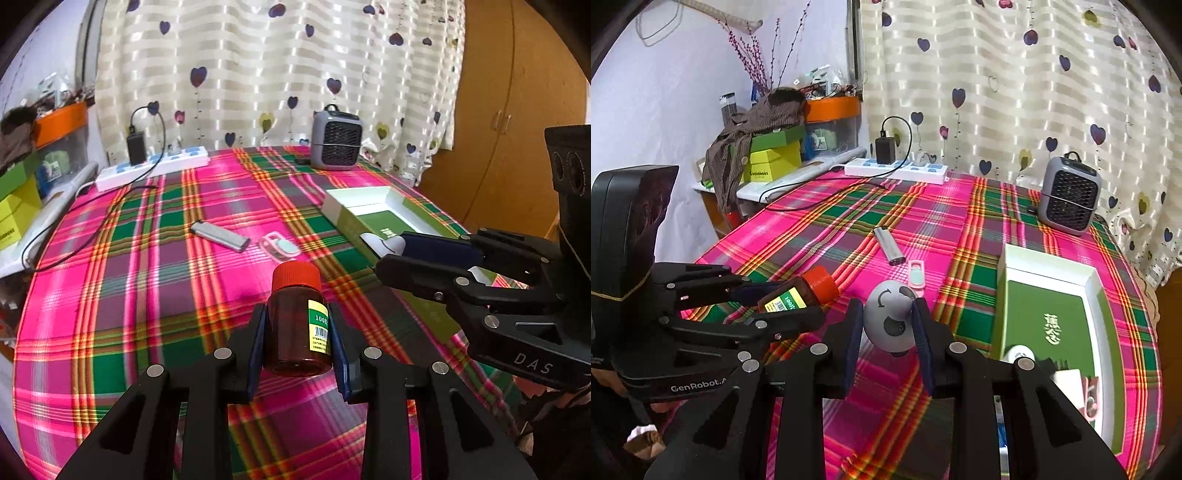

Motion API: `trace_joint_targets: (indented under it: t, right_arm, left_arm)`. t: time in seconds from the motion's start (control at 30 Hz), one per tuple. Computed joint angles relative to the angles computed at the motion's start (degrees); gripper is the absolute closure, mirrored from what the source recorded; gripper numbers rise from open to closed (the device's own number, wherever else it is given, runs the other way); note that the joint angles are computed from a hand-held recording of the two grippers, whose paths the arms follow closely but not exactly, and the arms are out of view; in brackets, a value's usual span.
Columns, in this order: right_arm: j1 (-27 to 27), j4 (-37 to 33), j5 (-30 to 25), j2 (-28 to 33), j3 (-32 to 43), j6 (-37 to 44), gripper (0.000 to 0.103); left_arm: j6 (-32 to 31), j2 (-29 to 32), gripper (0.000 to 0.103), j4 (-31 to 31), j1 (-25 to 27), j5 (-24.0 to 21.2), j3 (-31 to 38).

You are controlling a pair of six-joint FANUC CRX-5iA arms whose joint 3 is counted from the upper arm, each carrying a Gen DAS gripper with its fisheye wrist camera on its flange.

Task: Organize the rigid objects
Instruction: 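Carry the red-capped jar and panda disc over the green box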

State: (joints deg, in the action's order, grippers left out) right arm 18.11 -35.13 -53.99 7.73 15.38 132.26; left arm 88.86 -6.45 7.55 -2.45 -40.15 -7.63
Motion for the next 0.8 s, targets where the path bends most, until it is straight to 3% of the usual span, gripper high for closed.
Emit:
trace_joint_targets:
  t: [0.8]
  right_arm:
    - [-7.3, -5.8, -1.9, 0.0, 0.4, 2.1, 0.075]
  left_arm:
    - [0.9, 4.3, 0.072, 2.1, -5.4, 1.4, 3.7]
